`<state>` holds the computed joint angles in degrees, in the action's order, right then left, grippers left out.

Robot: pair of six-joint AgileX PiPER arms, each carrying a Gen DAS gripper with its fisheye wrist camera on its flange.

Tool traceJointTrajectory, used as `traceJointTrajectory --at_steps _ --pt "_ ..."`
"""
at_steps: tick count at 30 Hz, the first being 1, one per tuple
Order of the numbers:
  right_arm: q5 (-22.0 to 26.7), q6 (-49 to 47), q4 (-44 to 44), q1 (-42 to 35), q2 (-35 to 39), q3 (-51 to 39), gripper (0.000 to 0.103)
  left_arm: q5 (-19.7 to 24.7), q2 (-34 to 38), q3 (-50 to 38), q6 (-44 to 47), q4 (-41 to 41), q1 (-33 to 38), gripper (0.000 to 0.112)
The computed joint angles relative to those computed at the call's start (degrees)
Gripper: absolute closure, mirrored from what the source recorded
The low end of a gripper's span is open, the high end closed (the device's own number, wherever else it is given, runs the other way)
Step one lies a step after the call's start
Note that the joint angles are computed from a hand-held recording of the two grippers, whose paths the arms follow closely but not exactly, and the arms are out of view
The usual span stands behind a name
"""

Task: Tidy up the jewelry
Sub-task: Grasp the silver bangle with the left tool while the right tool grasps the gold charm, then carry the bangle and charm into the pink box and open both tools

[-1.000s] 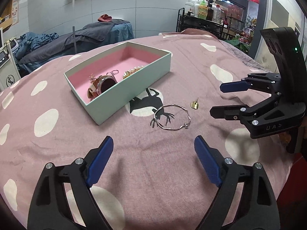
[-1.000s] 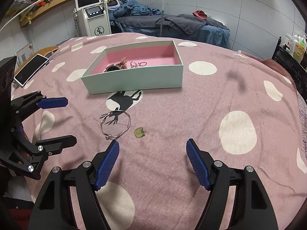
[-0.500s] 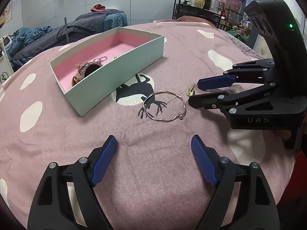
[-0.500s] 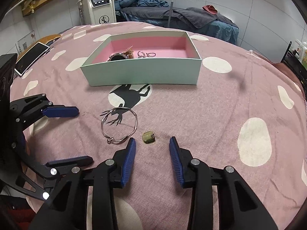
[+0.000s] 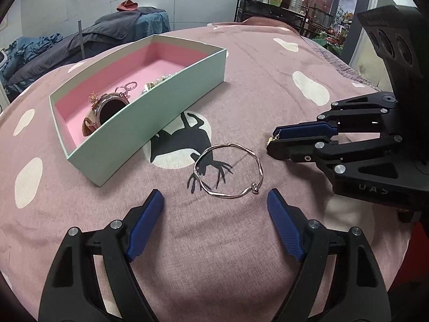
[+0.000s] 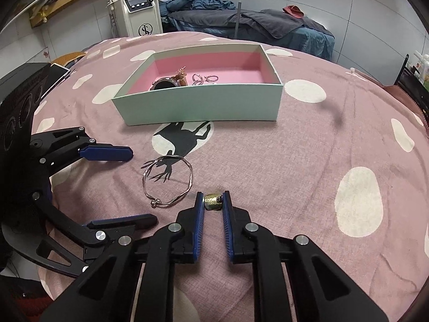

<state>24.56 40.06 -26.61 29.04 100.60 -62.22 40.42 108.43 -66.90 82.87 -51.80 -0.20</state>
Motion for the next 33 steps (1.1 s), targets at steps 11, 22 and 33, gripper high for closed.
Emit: traceJointTrajectory --at_steps 11,22,33 --pt "-1.39 4.32 -1.51 -1.84 -3.17 4.16 0.090 2.78 2.55 -4.94 -2.70 2.07 -2.78 0.057" --pt "-1.81 5.27 -2.29 -1.79 -3.59 4.96 0.090 1.45 0.86 -1.56 0.77 -1.85 -2.01 0.057" --pt "-2.51 6.21 -3.04 -1.13 -4.71 5.96 0.090 3.19 -2.35 3.30 6.33 -6.66 2.90 0.057"
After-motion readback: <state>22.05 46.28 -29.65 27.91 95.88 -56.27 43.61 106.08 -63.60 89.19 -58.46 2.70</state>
